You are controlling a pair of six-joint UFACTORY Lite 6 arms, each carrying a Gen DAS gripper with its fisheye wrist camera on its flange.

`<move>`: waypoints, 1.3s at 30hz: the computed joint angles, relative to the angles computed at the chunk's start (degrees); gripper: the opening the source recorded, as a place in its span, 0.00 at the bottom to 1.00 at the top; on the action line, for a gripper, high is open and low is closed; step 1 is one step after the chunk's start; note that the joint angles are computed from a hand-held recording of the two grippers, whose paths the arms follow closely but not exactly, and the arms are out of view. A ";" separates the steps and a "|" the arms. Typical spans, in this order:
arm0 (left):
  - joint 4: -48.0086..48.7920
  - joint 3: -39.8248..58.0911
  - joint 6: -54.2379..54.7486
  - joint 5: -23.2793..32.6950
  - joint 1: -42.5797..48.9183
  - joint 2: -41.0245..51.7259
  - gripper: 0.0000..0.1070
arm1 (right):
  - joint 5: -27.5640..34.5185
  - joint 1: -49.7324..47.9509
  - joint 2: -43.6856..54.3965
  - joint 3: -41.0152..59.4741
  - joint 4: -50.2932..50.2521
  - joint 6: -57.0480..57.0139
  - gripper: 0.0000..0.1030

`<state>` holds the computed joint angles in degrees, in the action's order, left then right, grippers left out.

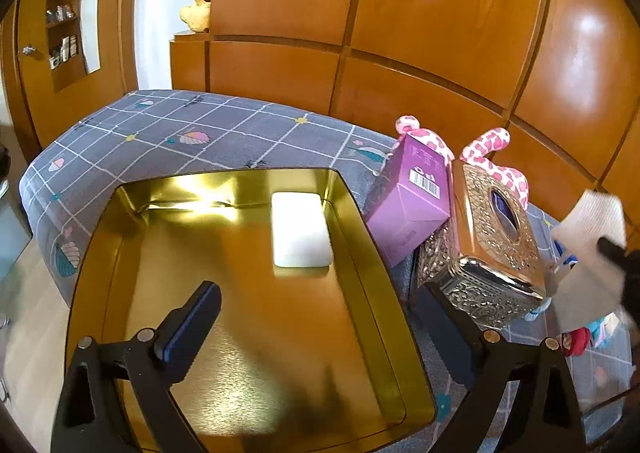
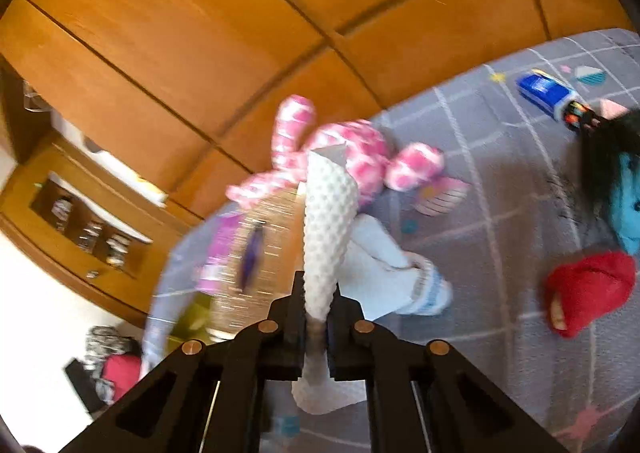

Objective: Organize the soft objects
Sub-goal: 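Carry the paper towel into the gold tray and open the right gripper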

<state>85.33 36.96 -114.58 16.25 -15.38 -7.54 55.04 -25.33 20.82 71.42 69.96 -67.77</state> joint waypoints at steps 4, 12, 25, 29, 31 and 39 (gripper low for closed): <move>-0.16 -1.87 0.35 0.25 1.67 -2.83 0.92 | 2.95 3.23 -3.35 0.14 1.23 0.79 0.06; -4.56 -5.69 5.69 -0.51 8.90 -9.30 0.92 | 7.18 15.91 -4.51 3.02 4.30 2.17 0.06; -2.16 -8.83 4.54 -2.95 17.33 -12.47 0.92 | 0.64 30.72 3.57 3.42 2.63 2.09 0.06; -1.88 -8.83 4.32 -2.67 18.18 -12.96 0.92 | -2.50 37.03 9.14 6.15 2.75 4.44 0.06; -2.08 -9.05 4.62 -2.55 18.58 -13.39 0.94 | -7.30 41.09 11.88 8.50 -2.47 8.04 0.08; -0.09 -9.19 2.78 -2.27 18.06 -12.47 0.95 | -29.54 51.48 6.56 0.56 -19.18 14.93 0.36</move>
<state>85.24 27.77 -111.80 13.99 2.68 -20.01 25.49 26.15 27.38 71.98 50.78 -52.84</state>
